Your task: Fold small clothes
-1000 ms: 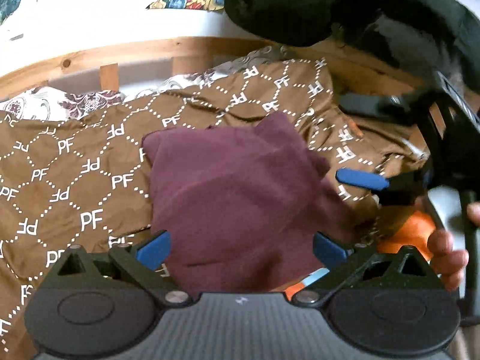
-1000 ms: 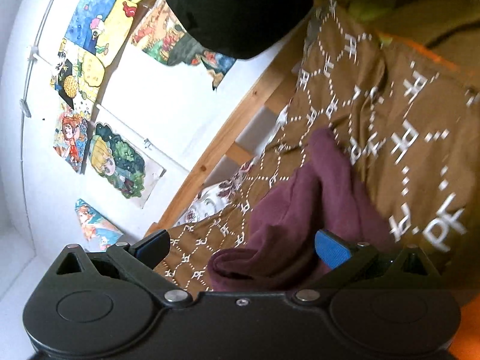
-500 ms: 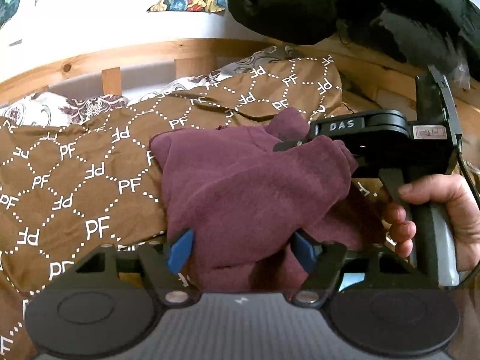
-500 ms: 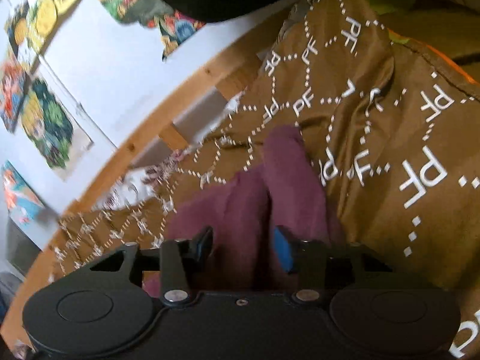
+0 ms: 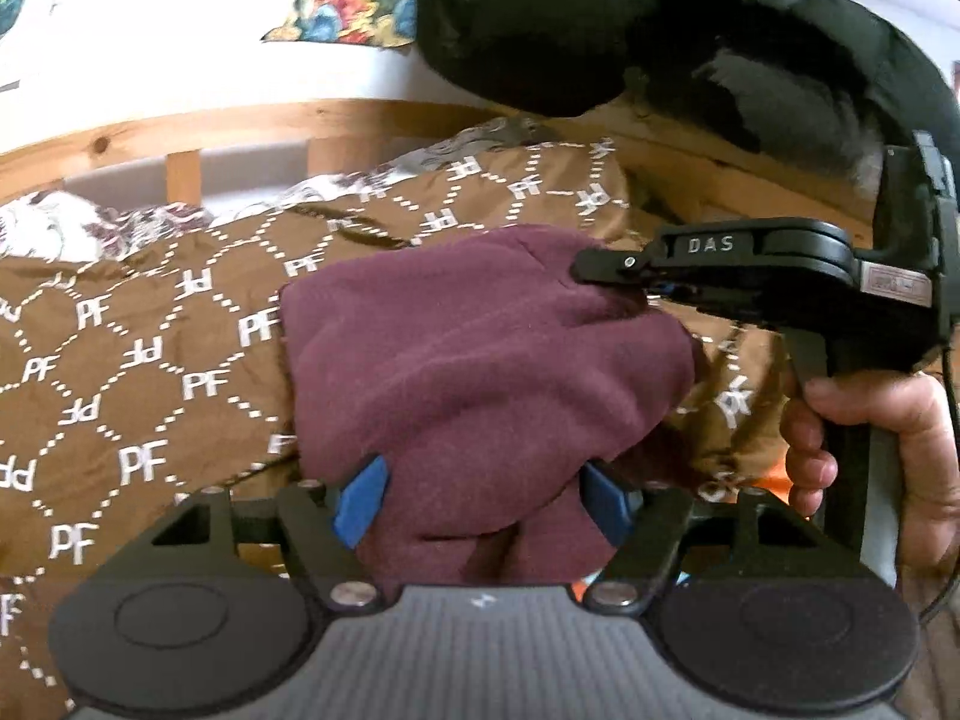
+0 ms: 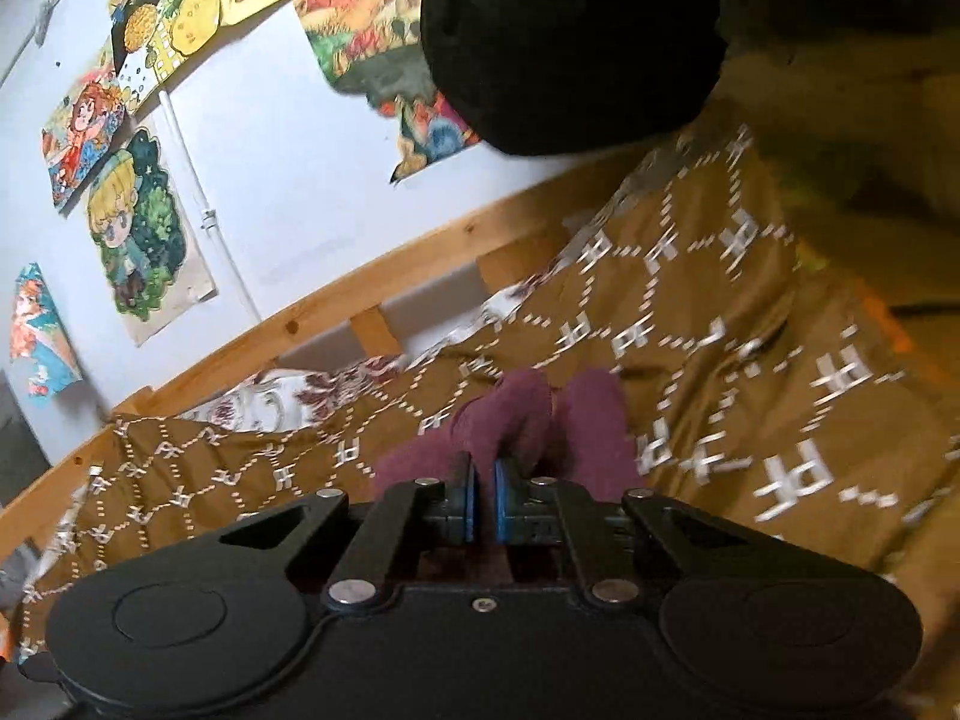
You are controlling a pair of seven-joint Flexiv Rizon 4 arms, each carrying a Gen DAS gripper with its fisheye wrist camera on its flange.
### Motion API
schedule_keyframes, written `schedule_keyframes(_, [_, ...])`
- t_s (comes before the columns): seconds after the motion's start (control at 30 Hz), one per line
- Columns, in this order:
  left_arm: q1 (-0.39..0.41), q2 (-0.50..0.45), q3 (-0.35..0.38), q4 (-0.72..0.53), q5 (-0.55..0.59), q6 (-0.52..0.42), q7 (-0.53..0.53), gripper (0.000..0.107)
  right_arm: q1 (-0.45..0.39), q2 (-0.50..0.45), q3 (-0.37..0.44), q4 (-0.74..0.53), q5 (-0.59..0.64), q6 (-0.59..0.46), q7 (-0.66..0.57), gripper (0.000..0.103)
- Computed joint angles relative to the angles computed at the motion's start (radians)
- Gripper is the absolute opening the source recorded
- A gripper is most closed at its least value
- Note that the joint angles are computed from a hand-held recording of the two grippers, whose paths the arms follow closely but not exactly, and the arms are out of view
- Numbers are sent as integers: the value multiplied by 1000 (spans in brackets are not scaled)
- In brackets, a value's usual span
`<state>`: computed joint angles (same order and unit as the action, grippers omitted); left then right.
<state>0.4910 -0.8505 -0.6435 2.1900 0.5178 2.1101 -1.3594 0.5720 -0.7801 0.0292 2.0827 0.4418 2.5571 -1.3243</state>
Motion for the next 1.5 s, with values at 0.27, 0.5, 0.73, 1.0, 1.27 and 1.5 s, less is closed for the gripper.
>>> schedule_keyframes(0.27, [109,-70,-135,25,48,-65,42,89,26,49,-29,34,171,-154,10,7])
schedule_keyframes(0.5, [312,-183,-344,100,-56,-159,43,100,75,27,-76,37,213,-164,58,44])
schedule_keyframes(0.73, [345,-28,-327,188,-186,-178,-48,102,194,82,-54,49,487,-53,37,102])
schedule_keyframes(1.0, [378,100,-297,275,-215,-246,-75,102,306,242,39,15,923,-43,-376,103])
schedule_keyframes(1.27, [375,131,-311,299,-227,-267,-47,102,231,265,162,9,1060,3,-425,103])
schedule_keyframes(1.5, [259,130,-198,270,-200,-108,-64,102,184,210,241,38,915,89,-308,103])
